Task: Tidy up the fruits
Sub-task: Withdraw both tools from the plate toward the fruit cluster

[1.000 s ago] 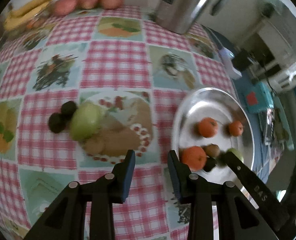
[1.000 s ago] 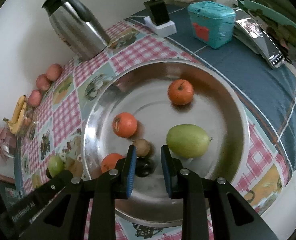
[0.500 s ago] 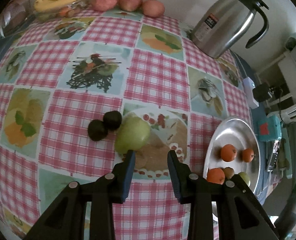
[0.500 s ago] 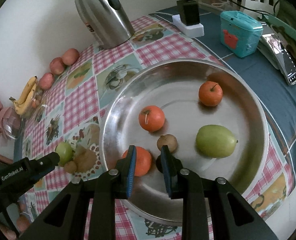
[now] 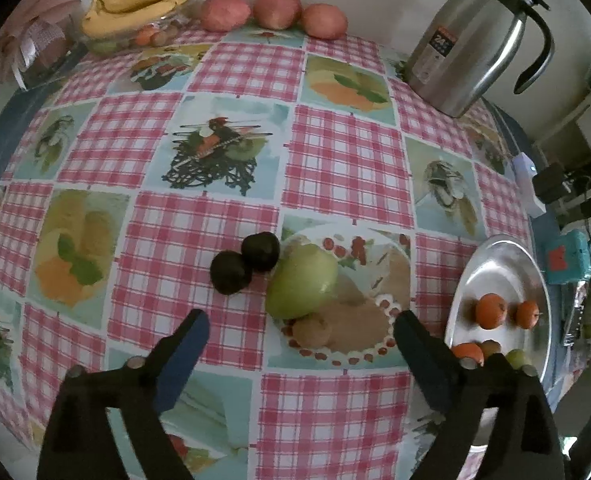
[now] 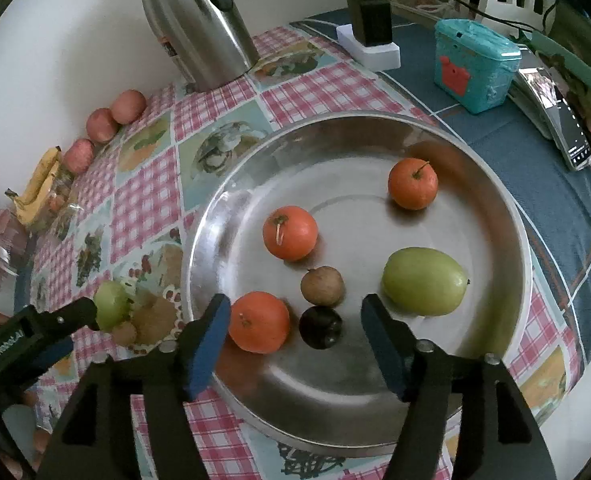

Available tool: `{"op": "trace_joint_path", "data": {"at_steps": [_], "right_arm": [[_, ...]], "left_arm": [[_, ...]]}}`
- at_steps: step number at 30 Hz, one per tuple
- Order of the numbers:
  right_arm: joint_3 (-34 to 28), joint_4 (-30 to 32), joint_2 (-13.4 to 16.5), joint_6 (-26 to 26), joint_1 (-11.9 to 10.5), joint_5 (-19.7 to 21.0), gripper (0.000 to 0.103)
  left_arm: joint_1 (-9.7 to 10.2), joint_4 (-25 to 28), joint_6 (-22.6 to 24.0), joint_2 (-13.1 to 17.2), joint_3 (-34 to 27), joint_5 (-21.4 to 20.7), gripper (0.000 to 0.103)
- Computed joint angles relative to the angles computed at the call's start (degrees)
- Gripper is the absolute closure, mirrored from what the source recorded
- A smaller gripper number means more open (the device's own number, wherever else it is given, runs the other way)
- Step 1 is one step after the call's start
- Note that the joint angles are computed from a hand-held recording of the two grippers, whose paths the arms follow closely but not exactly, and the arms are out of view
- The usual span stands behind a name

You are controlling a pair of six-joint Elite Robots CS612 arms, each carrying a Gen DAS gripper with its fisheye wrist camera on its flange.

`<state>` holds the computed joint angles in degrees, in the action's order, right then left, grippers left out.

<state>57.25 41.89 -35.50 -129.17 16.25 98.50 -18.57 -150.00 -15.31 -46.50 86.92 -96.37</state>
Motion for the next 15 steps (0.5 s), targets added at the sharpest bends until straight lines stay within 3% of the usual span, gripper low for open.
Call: {"op": "trace_joint_path", "data": {"at_steps": [3,12,15], "right_arm": [[-0.6,0.85,0.44,-0.53,0.02,0.05,0.022],[-1.67,1.72,1.06,-2.7,0.3,-0.2,0.021],[-1.89,1.63,1.15,-3.41,0.38,-0.16,0.008]], "left_arm": [[0.06,0.14,-0.1,0.08,-0.12,-0.02,0.004],[-0.15,0.29,0.24,0.11,-0.18,1.46,0.0],[-0.23,0.24,0.63,0.12,-0.15,1.98,0.0]]}}
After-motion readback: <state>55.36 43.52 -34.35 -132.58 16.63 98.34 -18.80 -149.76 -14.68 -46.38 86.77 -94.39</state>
